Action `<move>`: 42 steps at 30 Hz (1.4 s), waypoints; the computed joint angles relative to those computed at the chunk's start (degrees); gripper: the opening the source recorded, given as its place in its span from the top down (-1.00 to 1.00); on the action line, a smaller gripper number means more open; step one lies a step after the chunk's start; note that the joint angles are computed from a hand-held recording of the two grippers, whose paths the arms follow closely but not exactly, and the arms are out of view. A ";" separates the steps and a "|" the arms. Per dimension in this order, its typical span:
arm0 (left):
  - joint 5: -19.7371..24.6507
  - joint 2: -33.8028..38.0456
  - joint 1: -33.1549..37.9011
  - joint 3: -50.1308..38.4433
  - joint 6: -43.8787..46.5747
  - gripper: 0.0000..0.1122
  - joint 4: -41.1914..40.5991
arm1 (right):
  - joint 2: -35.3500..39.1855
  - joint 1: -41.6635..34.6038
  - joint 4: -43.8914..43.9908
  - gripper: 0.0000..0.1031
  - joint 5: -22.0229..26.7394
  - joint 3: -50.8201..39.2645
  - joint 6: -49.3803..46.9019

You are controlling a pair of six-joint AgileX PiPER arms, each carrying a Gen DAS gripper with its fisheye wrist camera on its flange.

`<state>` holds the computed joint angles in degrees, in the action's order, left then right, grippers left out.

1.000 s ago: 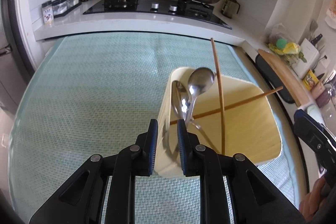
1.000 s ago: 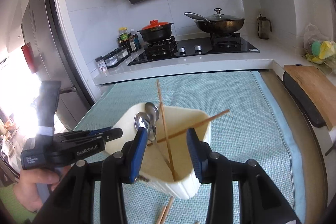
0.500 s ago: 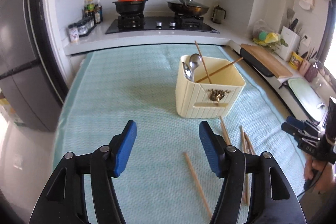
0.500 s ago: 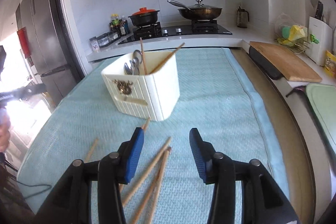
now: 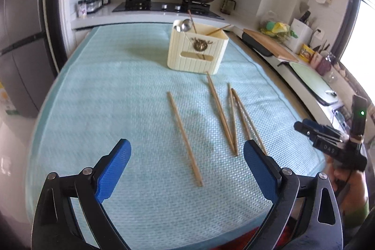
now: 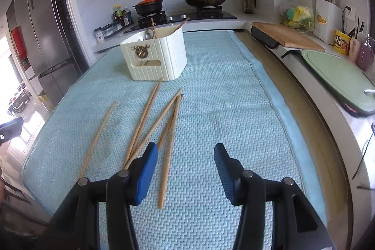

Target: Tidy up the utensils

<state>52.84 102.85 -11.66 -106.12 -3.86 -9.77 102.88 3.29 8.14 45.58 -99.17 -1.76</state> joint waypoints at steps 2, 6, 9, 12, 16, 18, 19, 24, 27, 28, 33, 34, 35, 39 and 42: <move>-5.91 -1.33 -1.43 6.52 -4.43 -0.73 2.38 | -1.46 0.95 -1.34 0.01 -2.30 4.07 1.69; -10.67 -2.52 -2.63 13.99 -11.41 -0.73 6.23 | -4.24 2.90 -5.04 0.01 -7.05 11.26 5.14; -10.77 -2.25 -3.62 15.83 -15.48 -0.73 11.63 | -4.95 3.64 -6.61 0.02 -9.51 14.38 6.57; -9.03 -0.98 -5.00 15.55 -18.67 -0.74 17.53 | -4.22 3.36 -4.71 0.10 -10.06 15.16 6.26; -9.77 -1.39 -4.84 17.32 -18.59 -0.80 16.36 | -4.46 3.59 -2.62 0.10 -11.69 16.82 3.59; -11.40 -2.11 -3.74 18.67 -13.94 -0.80 10.89 | -4.75 3.94 -2.31 0.10 -12.30 17.48 2.65; -12.20 -2.43 -3.35 19.21 -12.28 -0.80 8.86 | -4.71 4.06 -2.51 0.10 -12.35 17.55 2.72; -10.44 -0.25 -3.44 15.64 -12.07 -0.80 8.98 | -2.91 3.73 -0.27 0.19 -10.74 15.72 1.17; -8.80 2.20 -3.79 12.50 -13.07 -0.80 10.10 | 0.28 3.87 0.29 0.31 -7.94 11.11 -1.01; -8.16 3.11 -3.92 11.39 -13.29 -0.80 10.33 | 1.45 3.85 0.69 0.35 -6.83 9.39 -1.71; -5.78 6.94 -5.34 6.84 -14.36 -0.80 13.83 | 8.17 4.18 0.42 0.53 -1.01 0.61 -3.26; -4.98 7.71 -5.63 5.82 -14.54 -0.80 14.71 | 9.54 4.39 -0.52 0.58 0.10 -0.97 -2.90; -4.07 8.54 -5.92 4.78 -14.82 -0.80 15.62 | 10.70 4.61 -1.59 0.60 1.07 -2.30 -2.37; -0.66 12.28 -5.76 0.23 -14.83 -0.80 16.28 | 13.25 5.39 -4.72 0.65 2.45 -6.41 -1.71; 1.70 15.42 -5.32 -4.00 -14.48 -0.80 16.34 | 17.34 5.50 -5.75 0.65 6.51 -13.71 -1.68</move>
<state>54.54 118.27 -16.98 -110.12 -18.34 6.57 120.22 8.79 2.39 52.09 -112.88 -3.45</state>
